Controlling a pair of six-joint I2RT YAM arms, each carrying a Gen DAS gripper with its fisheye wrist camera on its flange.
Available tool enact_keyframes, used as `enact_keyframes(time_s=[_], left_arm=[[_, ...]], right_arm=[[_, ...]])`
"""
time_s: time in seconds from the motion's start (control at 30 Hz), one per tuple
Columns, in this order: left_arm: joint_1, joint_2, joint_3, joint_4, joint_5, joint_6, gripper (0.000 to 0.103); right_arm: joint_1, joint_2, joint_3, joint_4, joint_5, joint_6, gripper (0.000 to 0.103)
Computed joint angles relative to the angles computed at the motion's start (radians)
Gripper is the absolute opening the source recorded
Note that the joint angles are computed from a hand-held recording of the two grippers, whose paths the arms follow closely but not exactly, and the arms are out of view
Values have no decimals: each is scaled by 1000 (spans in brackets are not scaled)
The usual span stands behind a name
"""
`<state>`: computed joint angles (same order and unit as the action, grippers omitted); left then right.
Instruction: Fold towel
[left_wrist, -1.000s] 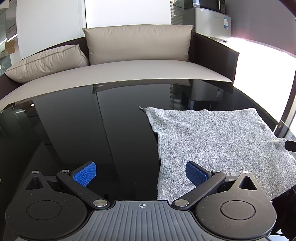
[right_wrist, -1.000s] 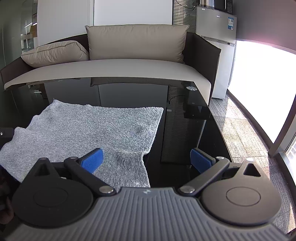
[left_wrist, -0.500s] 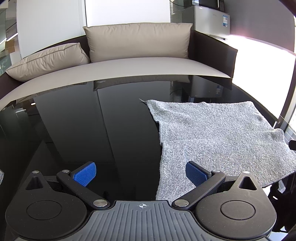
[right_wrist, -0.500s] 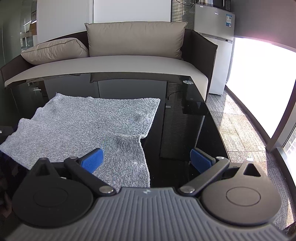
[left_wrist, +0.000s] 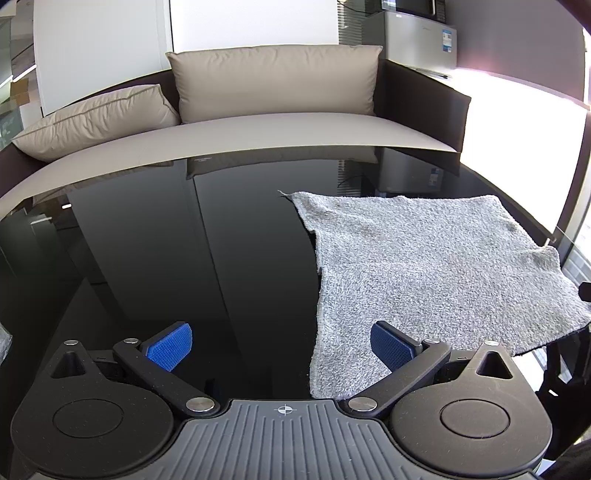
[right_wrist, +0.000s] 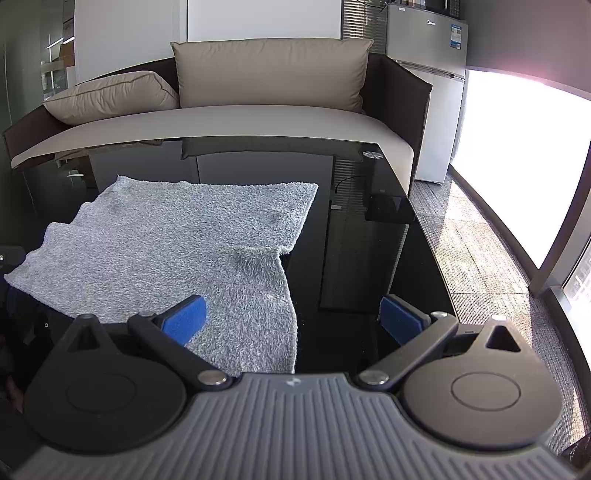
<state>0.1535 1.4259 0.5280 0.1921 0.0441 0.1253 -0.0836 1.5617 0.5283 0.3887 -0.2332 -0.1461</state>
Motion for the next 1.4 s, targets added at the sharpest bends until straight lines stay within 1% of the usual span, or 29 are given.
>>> enact_keyframes(time_s=[0.3,0.8,0.87,0.93,1.1,1.13,1.17,1.37,1.4], left_arm=[[11,-35,-24,-15,12,10,102],[23,-37,-24,-20,49,36,102],[4,-33,-32,-9,37,26,102],[-7,-34,-40,-3,31,21,102],[0,-39,-43,-7,44,23,102],[0,-41,-43,-8,44,23,101],[1,-43,-42,-13,47,24,101],[-1,-57,-55,-15,57,30,101],[-1,-55,-54,-16,57,31,100]], right_arm=[[-6,-17,-17,-4,-1,-9,102],[-8,-29,-27,-17,-11,-34,102],[-12,-32,-25,-26,-22,-37,93],[-18,-29,-18,-44,-31,-38,88],[-37,-36,-14,-79,-48,-39,86],[-39,-37,-12,-89,-53,-41,82],[-41,-38,-10,-99,-58,-43,75],[-53,-42,5,-155,-88,-56,63],[-49,-43,-2,-150,-89,-53,62]])
